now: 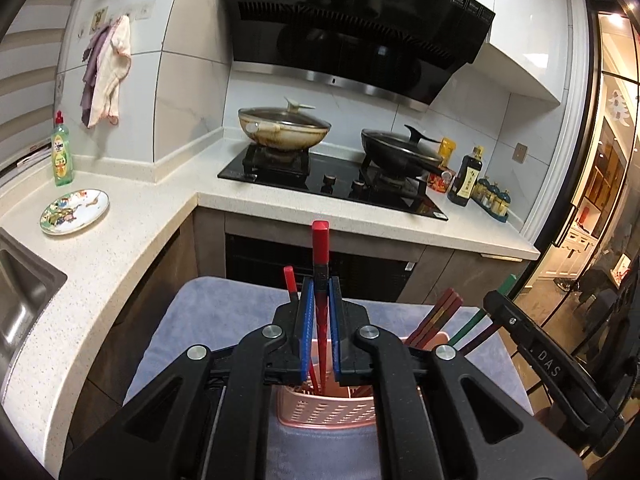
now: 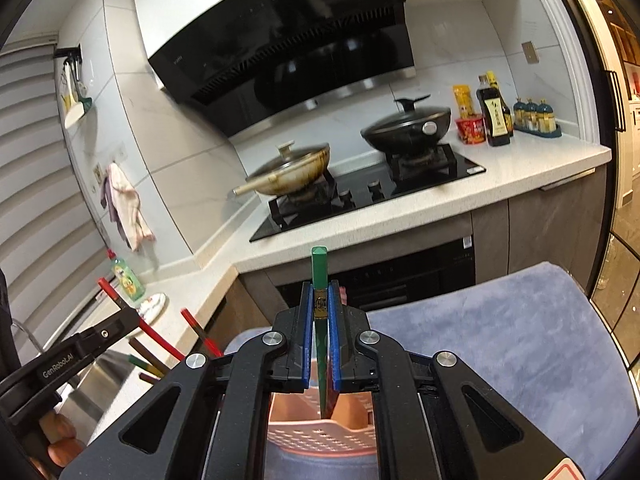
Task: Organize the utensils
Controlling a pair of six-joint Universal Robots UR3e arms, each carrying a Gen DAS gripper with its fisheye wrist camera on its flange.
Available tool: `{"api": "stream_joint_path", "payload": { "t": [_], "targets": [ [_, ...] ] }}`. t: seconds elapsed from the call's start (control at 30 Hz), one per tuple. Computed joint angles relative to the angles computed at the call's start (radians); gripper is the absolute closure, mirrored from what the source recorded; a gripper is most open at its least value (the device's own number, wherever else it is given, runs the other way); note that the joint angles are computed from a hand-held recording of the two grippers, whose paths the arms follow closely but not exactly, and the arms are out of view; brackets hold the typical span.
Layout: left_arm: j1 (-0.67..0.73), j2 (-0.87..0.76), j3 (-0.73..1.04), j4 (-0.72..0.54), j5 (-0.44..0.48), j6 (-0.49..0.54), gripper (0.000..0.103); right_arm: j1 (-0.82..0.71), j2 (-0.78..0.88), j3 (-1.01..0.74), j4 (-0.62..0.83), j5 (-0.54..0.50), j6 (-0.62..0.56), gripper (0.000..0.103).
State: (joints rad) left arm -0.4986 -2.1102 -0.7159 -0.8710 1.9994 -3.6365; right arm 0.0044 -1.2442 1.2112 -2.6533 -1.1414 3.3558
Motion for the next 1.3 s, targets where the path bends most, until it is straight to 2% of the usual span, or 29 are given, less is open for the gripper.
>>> {"api": "stream_joint_path", "payload": {
  "t": [0.03,0.1,0.17,0.23,0.3,0.33,0.37,0.4,0.53,0.6,0.7,0.77,0.9,1.1,1.3],
  "targets": [
    [-0.008,-0.005,0.002,-0.001,0.023,0.001,0.096,0.003,-0.002,0.006,-0.001,-0.006,-0.006,0.096],
    [-0.007,0.005,-0.014,0.013,0.012,0.004,0.095,0.006,-0.013,0.022,-0.009,-0.013,-0.015,0.095],
    [-0.008,0.013,-0.024,0.012,0.015,0.000,0.091,0.004,-0.024,0.028,-0.005,-0.008,-0.016,0.091],
    [-0.014,0.020,-0.032,0.009,0.030,-0.008,0.067,-0.002,-0.042,0.044,-0.004,0.002,-0.018,0.088],
    [-0.029,0.034,-0.054,0.025,0.064,-0.019,0.052,-0.007,-0.074,0.080,-0.019,0.009,-0.023,0.077],
    [-0.037,0.035,-0.057,0.027,0.081,-0.022,0.049,-0.004,-0.087,0.093,-0.026,-0.008,-0.026,0.071],
    [-0.043,0.038,-0.060,0.028,0.093,-0.020,0.049,-0.001,-0.106,0.115,-0.044,-0.023,-0.030,0.059],
    [-0.050,0.046,-0.068,0.029,0.100,-0.016,0.049,-0.004,-0.128,0.142,-0.064,-0.024,-0.034,0.054],
    [-0.079,0.082,-0.113,0.033,0.135,-0.024,0.038,-0.030,-0.209,0.211,-0.071,0.004,-0.056,0.053],
    [-0.096,0.101,-0.140,0.042,0.153,-0.025,0.035,-0.052,-0.261,0.258,-0.064,0.028,-0.064,0.049],
    [-0.131,0.126,-0.174,0.041,0.191,-0.033,0.026,-0.083,-0.342,0.334,-0.050,0.061,-0.082,0.046],
    [-0.162,0.137,-0.194,0.039,0.227,-0.032,0.025,-0.100,-0.393,0.383,-0.033,0.077,-0.099,0.043],
    [-0.217,0.169,-0.244,0.015,0.284,-0.059,0.015,-0.120,-0.514,0.489,0.026,0.059,-0.173,0.042],
    [-0.305,0.207,-0.307,-0.101,0.353,-0.156,0.009,-0.171,-0.707,0.630,0.173,0.090,-0.262,0.031],
    [-0.376,0.226,-0.353,-0.242,0.377,-0.292,0.009,-0.171,-0.877,0.763,0.252,0.060,-0.333,0.023]
  ]
}}
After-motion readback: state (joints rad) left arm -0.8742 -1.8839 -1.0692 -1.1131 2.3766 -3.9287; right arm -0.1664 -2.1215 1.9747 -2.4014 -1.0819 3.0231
